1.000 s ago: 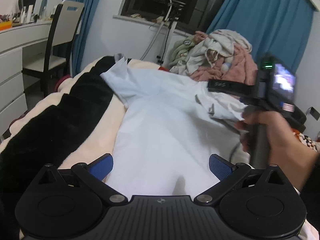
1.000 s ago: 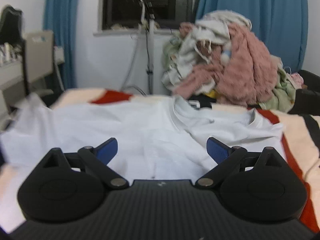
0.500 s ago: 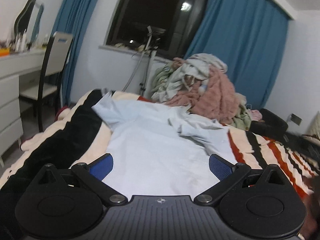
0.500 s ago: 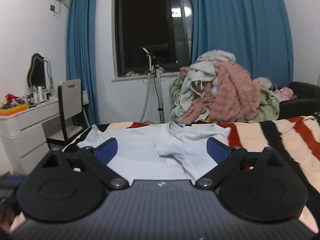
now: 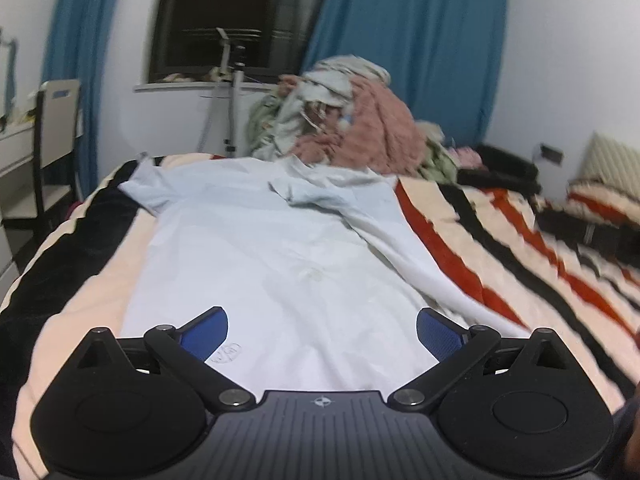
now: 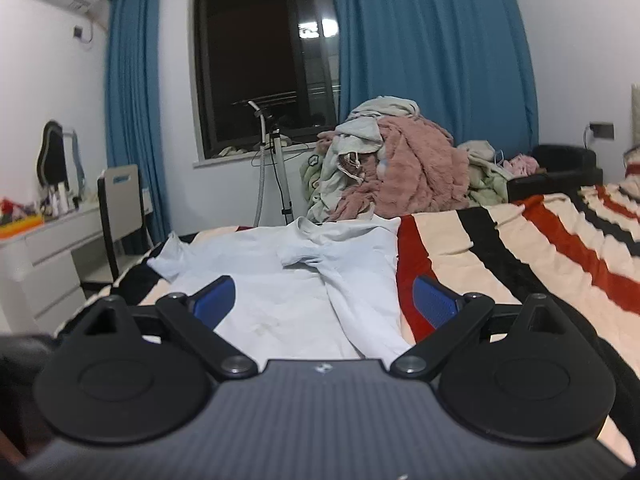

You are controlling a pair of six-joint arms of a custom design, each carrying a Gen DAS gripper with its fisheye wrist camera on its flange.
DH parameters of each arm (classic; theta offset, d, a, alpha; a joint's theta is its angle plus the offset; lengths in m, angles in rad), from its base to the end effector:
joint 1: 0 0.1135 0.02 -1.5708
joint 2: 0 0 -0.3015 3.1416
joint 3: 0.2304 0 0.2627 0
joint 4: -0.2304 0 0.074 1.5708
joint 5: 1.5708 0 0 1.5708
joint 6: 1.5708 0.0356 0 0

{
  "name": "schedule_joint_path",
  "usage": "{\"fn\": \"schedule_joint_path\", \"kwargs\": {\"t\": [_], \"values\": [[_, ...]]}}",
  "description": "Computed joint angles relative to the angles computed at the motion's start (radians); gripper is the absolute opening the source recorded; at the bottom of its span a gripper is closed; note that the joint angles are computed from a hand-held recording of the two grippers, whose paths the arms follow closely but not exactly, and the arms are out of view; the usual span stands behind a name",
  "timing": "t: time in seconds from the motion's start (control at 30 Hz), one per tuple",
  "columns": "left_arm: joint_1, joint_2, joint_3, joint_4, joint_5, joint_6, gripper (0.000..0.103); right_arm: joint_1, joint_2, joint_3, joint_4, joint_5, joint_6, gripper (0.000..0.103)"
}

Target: Fold clothes

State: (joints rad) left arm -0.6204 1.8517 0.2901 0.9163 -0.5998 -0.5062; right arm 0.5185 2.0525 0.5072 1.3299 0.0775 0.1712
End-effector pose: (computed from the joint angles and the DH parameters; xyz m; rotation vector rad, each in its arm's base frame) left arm 0.2139 -0.1281 0.0858 -0.2003 2.0807 -0.0102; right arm 0.2907 0.1627 0.1031 -0.2563 1.7873 0.4252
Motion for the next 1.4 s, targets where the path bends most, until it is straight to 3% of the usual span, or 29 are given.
{"fn": "schedule_joint_path", "kwargs": {"t": [0.07, 0.2, 0.37, 0.57, 0.63, 0.7, 0.73, 0.77, 0.8, 0.83, 0.9, 1.07, 1.4], "values": [[-0.008, 0.023, 0.024, -0.016, 0.04, -0.002, 0.098, -0.032, -0.031, -0.01, -0.013, -0.018, 0.015, 0.097], [0.052, 0.075, 0.092, -0.038, 0.285, -0.081, 0.09, -0.161, -0.076, -0.04, 0.021, -0.076, 0.081, 0.097], [0.08, 0.174, 0.276, -0.118, 0.492, -0.182, 0.071, -0.332, -0.062, -0.044, 0.051, -0.097, 0.184, 0.097], [0.073, 0.334, 0.573, -0.257, 0.652, -0.302, 0.065, -0.438, -0.002, -0.004, 0.01, -0.153, 0.351, 0.097], [0.062, 0.392, 0.681, -0.346, 0.673, -0.333, 0.065, -0.434, 0.016, 0.001, 0.017, -0.162, 0.337, 0.097], [0.058, 0.448, 0.784, -0.451, 0.678, -0.352, 0.058, -0.43, 0.033, 0.005, 0.025, -0.17, 0.323, 0.097], [0.057, 0.477, 0.833, -0.502, 0.681, -0.363, 0.05, -0.428, 0.042, 0.008, 0.028, -0.174, 0.316, 0.097], [0.058, 0.503, 0.877, -0.543, 0.688, -0.375, 0.033, -0.426, 0.05, 0.01, 0.031, -0.178, 0.309, 0.097], [0.067, 0.518, 0.881, -0.534, 0.71, -0.393, 0.021, -0.427, 0.045, 0.017, 0.012, -0.18, 0.308, 0.097], [0.076, 0.532, 0.886, -0.525, 0.731, -0.411, 0.0, -0.431, 0.046, 0.03, -0.01, -0.181, 0.309, 0.097], [0.094, 0.557, 0.89, -0.501, 0.774, -0.445, 0.0, -0.439, 0.056, 0.043, -0.028, -0.187, 0.326, 0.097], [0.149, 0.462, 0.701, -0.306, 0.871, -0.467, 0.0, -0.447, 0.05, 0.037, -0.029, -0.2, 0.358, 0.097], [0.269, 0.236, 0.392, -0.186, 0.938, -0.422, 0.0, -0.39, 0.024, 0.008, -0.013, -0.155, 0.283, 0.097]]}}
